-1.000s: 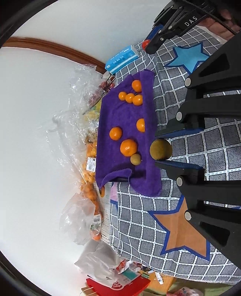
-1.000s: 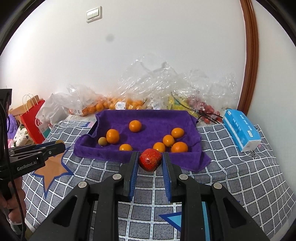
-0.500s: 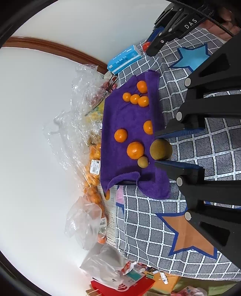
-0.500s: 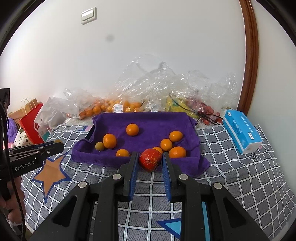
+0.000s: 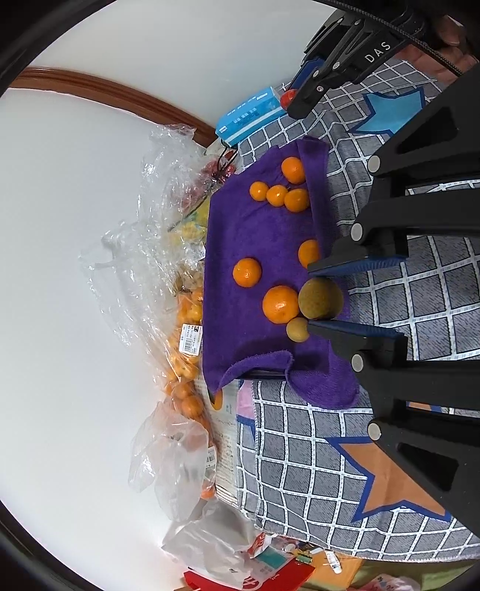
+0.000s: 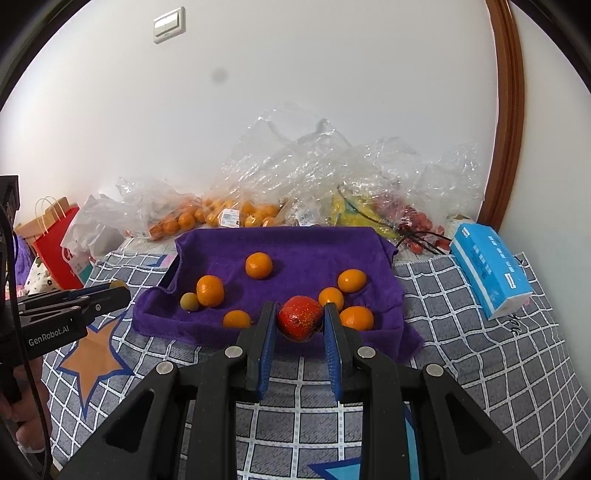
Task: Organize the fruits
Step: 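Lift and carry the strawberry and the yellow-green fruit over the purple towel, then lower and open the right tool to drop the strawberry while the left tool releases its fruit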
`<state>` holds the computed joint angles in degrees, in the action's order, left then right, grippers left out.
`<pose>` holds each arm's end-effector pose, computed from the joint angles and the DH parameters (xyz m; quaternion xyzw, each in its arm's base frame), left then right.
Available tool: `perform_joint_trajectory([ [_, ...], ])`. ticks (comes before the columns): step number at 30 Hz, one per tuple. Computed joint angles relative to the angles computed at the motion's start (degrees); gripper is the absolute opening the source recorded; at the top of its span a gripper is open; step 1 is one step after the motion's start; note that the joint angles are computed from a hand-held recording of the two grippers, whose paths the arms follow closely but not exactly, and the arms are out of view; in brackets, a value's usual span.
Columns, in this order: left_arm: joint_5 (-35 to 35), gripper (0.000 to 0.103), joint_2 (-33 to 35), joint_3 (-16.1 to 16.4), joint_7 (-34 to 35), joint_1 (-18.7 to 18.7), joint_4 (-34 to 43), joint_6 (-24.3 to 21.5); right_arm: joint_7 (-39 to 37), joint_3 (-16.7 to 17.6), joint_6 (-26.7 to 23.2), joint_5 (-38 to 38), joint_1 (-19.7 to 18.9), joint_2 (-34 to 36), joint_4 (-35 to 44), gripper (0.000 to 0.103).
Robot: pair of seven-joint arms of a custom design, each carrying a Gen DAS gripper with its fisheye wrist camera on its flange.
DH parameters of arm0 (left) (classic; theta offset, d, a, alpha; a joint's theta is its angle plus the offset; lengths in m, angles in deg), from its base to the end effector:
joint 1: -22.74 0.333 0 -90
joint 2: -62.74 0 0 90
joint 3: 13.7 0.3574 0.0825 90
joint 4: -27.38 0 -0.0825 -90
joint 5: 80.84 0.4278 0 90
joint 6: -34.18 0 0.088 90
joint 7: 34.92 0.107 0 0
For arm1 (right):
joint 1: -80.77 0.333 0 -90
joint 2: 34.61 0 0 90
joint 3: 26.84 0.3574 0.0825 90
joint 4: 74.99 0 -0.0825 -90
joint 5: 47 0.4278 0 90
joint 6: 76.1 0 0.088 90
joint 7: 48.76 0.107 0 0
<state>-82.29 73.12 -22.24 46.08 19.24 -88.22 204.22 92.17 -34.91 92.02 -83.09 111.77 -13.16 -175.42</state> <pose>0.6641 -0.1344 0.4706 -0.6497 0.6606 -0.3204 0.1974 0.6662 0.3377 0.4591 -0.6759 0.6061 -0.2486 0.3376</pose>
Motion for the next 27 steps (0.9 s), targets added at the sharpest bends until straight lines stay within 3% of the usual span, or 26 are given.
perform_joint_trajectory([
  [27, -2.73, 0.023, 8.98, -1.33, 3.47, 0.9, 10.91, -4.3, -12.16, 1.39, -2.01, 10.03, -2.01, 8.23, 9.82, 0.025],
])
